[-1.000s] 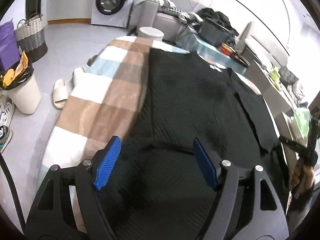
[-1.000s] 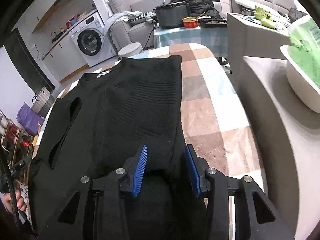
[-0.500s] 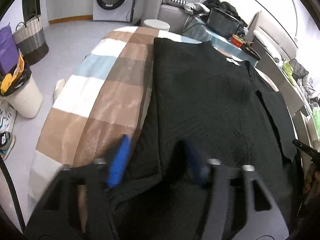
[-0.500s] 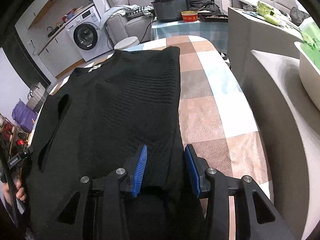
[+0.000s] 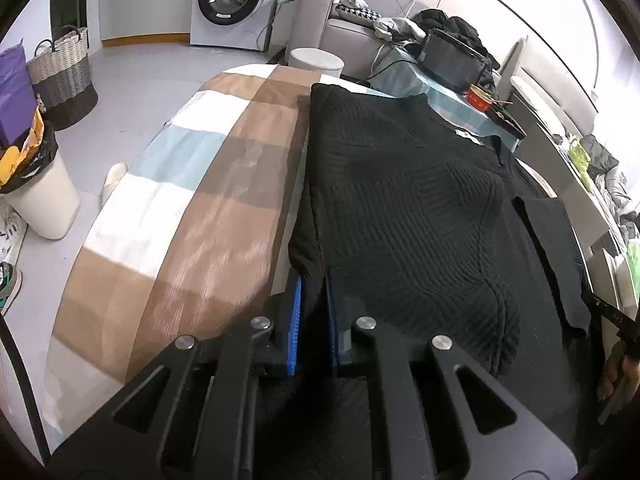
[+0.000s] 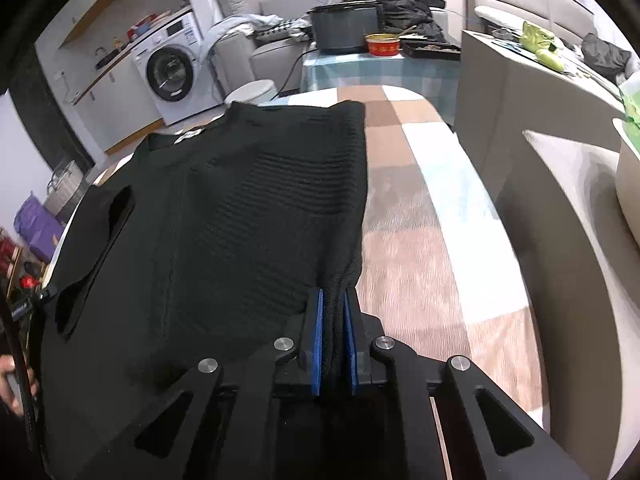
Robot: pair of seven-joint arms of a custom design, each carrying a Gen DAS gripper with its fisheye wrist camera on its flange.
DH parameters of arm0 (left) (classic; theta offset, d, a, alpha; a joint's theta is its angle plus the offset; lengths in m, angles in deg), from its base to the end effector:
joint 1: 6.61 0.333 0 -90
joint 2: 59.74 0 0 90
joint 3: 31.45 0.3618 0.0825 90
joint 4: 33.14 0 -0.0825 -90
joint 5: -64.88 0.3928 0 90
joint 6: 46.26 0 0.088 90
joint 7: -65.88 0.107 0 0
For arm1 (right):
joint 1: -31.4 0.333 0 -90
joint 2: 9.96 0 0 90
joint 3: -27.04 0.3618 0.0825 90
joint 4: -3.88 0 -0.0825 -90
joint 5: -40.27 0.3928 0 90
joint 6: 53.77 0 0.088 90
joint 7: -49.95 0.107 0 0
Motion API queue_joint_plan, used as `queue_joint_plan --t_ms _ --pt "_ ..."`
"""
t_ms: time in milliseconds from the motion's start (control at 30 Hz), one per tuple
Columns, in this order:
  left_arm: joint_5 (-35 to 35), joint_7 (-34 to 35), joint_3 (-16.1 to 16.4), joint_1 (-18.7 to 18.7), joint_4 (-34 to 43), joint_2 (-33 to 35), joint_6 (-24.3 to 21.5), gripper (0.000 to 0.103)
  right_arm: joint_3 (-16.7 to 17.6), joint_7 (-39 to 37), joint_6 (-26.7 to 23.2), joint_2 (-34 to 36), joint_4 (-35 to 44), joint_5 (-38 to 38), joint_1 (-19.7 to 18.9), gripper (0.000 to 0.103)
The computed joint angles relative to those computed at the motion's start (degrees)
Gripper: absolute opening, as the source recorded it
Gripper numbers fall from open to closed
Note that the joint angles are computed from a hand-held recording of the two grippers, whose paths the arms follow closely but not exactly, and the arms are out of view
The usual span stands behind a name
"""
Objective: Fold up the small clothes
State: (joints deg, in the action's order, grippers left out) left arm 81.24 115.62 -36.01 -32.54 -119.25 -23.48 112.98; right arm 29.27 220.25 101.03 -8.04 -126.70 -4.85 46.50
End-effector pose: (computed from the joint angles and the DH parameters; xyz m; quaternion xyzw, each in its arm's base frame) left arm 0.6823 -0.3983 0.4027 -0.6584 0.6797 -0.2995 0.1221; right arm 0.5228 0.1883 0.4143 -0.5121 0.8089 -0.2144 0.1935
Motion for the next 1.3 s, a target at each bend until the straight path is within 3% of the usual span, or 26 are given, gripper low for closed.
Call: queue_joint_plan --t_ms 100,200,300,400,467,600,733,767,833,900,1133,1300 --pt "-0.2 -0.2 0.0 -0.1 0.9 0.3 -1.0 0.009 -0.3 1.3 -0.6 0.9 1.2 -0.7 0.1 0.01" --pt "0.5 -0.4 0.3 -0.4 -0.8 -1.3 -1.4 0.012 -0.2 1.3 -1.2 0.1 0.9 -0.1 0.3 0.019" --pt "1.3 -0.7 0.1 -0.3 -5.2 -4.7 -0.6 0.022 0.5 0.3 -1.3 -2.3 -0.9 1.2 0.4 0.024" --pt "4.2 -3.5 1.4 -1.6 -12.2 -9.8 1.9 0.039 2.3 1.3 -2.3 -5.9 -3.5 0.1 0.7 0.033" --pt "8.0 -6.7 2.9 -3.0 -17.3 -13.6 3.5 0.051 3.8 1.7 -1.9 -8.7 -5.8 -0.1 0.7 0.045" --pt "17.4 -16.3 4.9 -5.1 -27.7 -21.9 7.3 0.06 6.9 1.0 -2.4 -14.0 -9.8 2.3 1.4 0.06" --pt "30.3 -29.8 6.7 -6.7 -36.3 -29.9 9.8 0.085 11.0 3.1 -3.1 -19.3 -13.3 2.5 1.0 0.073" --pt "33.6 -33.0 6.6 -6.7 -38.0 -31.7 9.9 0.087 12.1 3.7 -3.6 -21.0 -14.3 2.7 1.2 0.077" --pt "38.1 -37.2 5.3 -6.3 -41.3 -35.5 9.5 0.09 14.0 4.3 -4.7 -24.0 -15.9 3.5 1.6 0.082" --pt "41.0 -40.0 3.4 -5.4 -44.8 -39.4 9.1 0.103 15.7 4.4 -5.9 -27.1 -17.6 4.9 2.4 0.085" --pt "40.1 -41.2 -3.0 -2.4 -54.2 -50.0 7.2 0.102 19.2 2.1 -8.0 -36.3 -23.3 12.8 6.2 0.085" --pt "38.4 -41.1 -7.7 0.2 -58.9 -55.2 5.3 0.102 19.6 0.9 -9.1 -41.4 -27.5 20.2 9.6 0.085"
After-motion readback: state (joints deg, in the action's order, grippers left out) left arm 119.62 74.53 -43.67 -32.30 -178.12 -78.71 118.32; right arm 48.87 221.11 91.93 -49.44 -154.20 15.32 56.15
